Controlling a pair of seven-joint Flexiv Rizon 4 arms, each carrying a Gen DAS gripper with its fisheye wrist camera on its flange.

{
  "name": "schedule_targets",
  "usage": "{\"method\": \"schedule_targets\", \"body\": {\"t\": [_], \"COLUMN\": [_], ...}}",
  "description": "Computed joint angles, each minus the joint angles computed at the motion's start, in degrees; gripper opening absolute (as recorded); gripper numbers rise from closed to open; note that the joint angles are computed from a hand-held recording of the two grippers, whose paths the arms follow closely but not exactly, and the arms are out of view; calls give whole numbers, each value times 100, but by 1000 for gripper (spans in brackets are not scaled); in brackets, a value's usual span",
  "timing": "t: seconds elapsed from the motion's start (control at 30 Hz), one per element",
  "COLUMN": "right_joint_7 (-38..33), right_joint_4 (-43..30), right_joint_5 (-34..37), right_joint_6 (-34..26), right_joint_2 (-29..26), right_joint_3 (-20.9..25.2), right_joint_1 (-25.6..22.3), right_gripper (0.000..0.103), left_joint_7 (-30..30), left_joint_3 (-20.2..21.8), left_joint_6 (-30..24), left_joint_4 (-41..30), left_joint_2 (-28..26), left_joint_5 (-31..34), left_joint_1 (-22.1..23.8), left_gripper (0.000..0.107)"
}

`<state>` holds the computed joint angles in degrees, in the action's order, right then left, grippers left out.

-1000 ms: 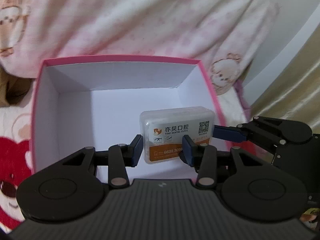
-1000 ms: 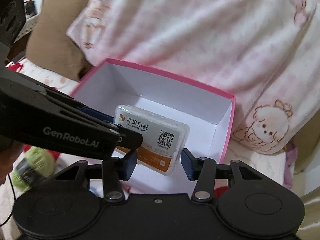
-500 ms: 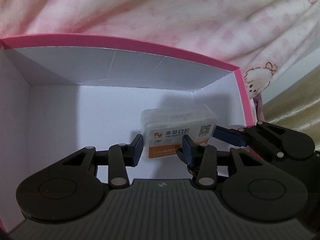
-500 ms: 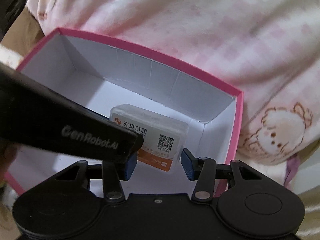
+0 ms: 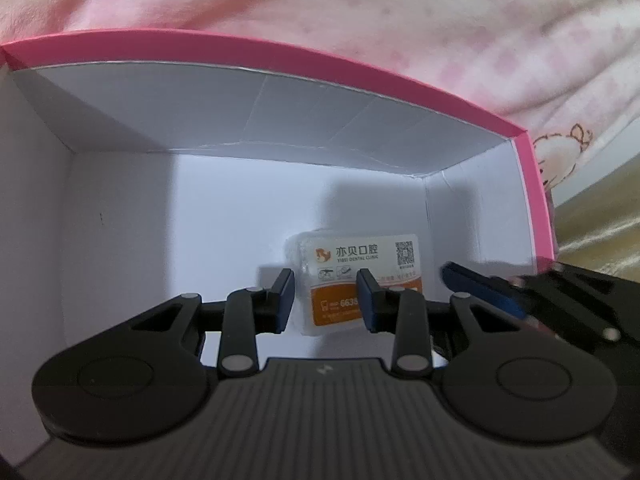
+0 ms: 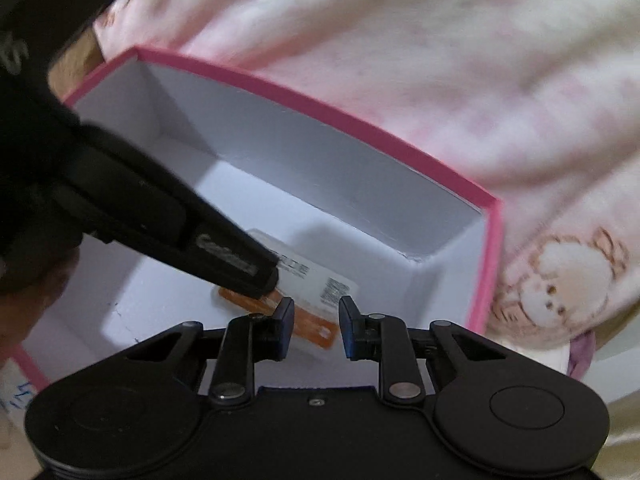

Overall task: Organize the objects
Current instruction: 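Carry the floss box into the pink box and lower it, then open the left gripper to release the floss box and withdraw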

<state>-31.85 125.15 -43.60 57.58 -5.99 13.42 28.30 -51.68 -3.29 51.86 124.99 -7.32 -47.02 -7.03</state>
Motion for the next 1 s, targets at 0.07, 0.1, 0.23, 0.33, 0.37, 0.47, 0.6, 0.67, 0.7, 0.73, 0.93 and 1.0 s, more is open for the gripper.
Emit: {"method": "schedule_targets", "body": {"t": [0.07,0.1,0.23,0.33,0.37,0.47,0.6,0.67,0.7,0.73,0.93,1.0], "right_joint_7": [118,134,261,140,232,451,923,1082,1255,1417,1736,1598], "right_joint_4": [248,346,646,736,793,844,993,1069,1080,1095,1128,1061], "right_joint_5": [17,55,-36,33,-44,-252,-494,-544,-665,-731,-560,-274], "right_joint_6": [394,543,824,1024,1082,1271,1530,1605,1646,1684,1473,1245], "right_joint_2": [234,330,606,649,688,682,811,919,924,955,1250,1340], "right_joint_3": [12,33,104,57,74,52,50,94,112,134,413,519], "right_joint_1": [-98,-139,-266,-417,-444,-538,-673,-719,-748,-767,-633,-506], "right_gripper": [27,27,27,27,27,28,31,34,35,38,46,50], "left_joint_7": [-65,-166,-492,-645,-614,-345,246,442,504,523,922,930], "left_joint_3": [27,18,-4,-44,-64,-113,-20,107,195,269,769,926], "left_joint_6": [7,35,102,111,167,289,552,415,242,86,-935,-1297], "left_joint_4": [36,46,140,151,193,234,415,486,519,557,573,527], "left_joint_2": [36,40,88,93,117,133,337,549,693,850,1697,2002], "left_joint_5": [-24,-35,-119,-157,-188,-244,-341,-272,-138,6,594,962], "left_joint_1": [10,-9,-83,-152,-191,-282,-286,-220,-170,-137,182,325], "left_gripper": [33,33,33,33,33,33,33,45,47,49,58,59]}}
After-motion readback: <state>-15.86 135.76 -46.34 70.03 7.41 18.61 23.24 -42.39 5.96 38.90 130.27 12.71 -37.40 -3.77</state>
